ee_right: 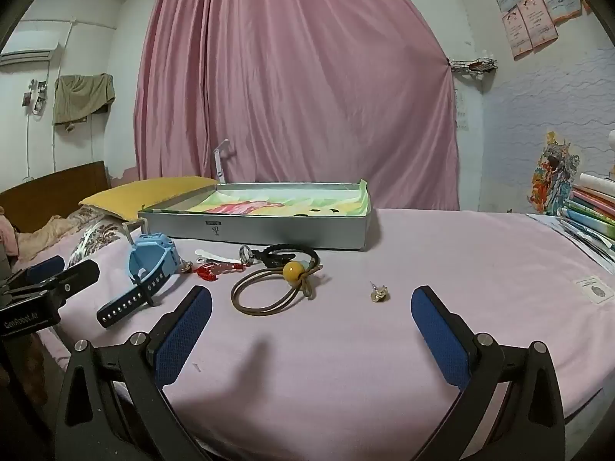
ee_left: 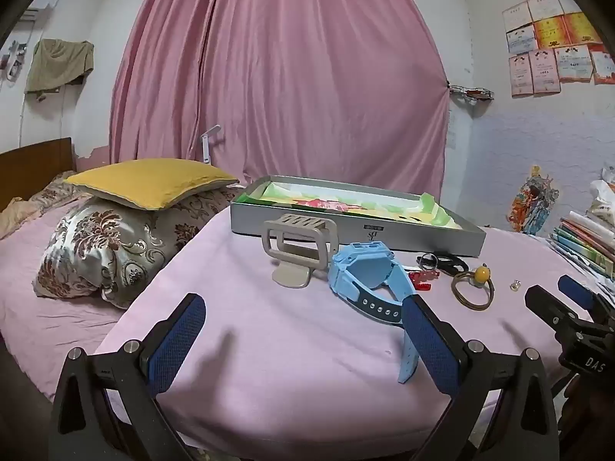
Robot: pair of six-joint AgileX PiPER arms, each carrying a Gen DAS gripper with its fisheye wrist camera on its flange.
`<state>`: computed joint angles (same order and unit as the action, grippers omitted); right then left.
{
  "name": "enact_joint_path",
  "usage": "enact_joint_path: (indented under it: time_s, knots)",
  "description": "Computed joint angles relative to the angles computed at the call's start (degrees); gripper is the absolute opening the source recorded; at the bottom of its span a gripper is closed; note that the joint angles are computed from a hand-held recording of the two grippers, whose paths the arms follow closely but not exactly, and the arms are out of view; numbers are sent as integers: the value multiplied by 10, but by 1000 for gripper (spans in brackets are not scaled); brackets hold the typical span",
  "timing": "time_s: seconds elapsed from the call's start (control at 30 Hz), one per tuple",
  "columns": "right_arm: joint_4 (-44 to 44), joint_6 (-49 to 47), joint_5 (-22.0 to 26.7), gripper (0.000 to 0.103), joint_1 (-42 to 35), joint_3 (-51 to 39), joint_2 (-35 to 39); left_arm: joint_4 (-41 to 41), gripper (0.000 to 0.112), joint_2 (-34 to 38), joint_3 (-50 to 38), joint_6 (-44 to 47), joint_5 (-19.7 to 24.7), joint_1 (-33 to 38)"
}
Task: Organize jewelry
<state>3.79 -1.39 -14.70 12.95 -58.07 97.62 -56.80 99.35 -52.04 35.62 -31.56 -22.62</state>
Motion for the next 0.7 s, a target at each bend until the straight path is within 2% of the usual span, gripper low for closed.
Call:
enact_joint_path:
  time_s: [0.13,0.17,0.27,0.37,0.7]
  knots:
    - [6,-11,-6,102,-2,8,-6,8,102,1,0,-9,3,1]
    - [1,-11,11,102,-2,-2,-3,6,102,1,-2,-7,5,0]
    - [19,-26,8,102,2,0,-5,9,102,-3,3,-11,3,0]
    - [-32,29,10,102,-4,0,-6,2,102,-4,2,-1,2,-4]
    - [-18,16,18,102,-1,-7,-4,6,102,4,-1,-5,9,1]
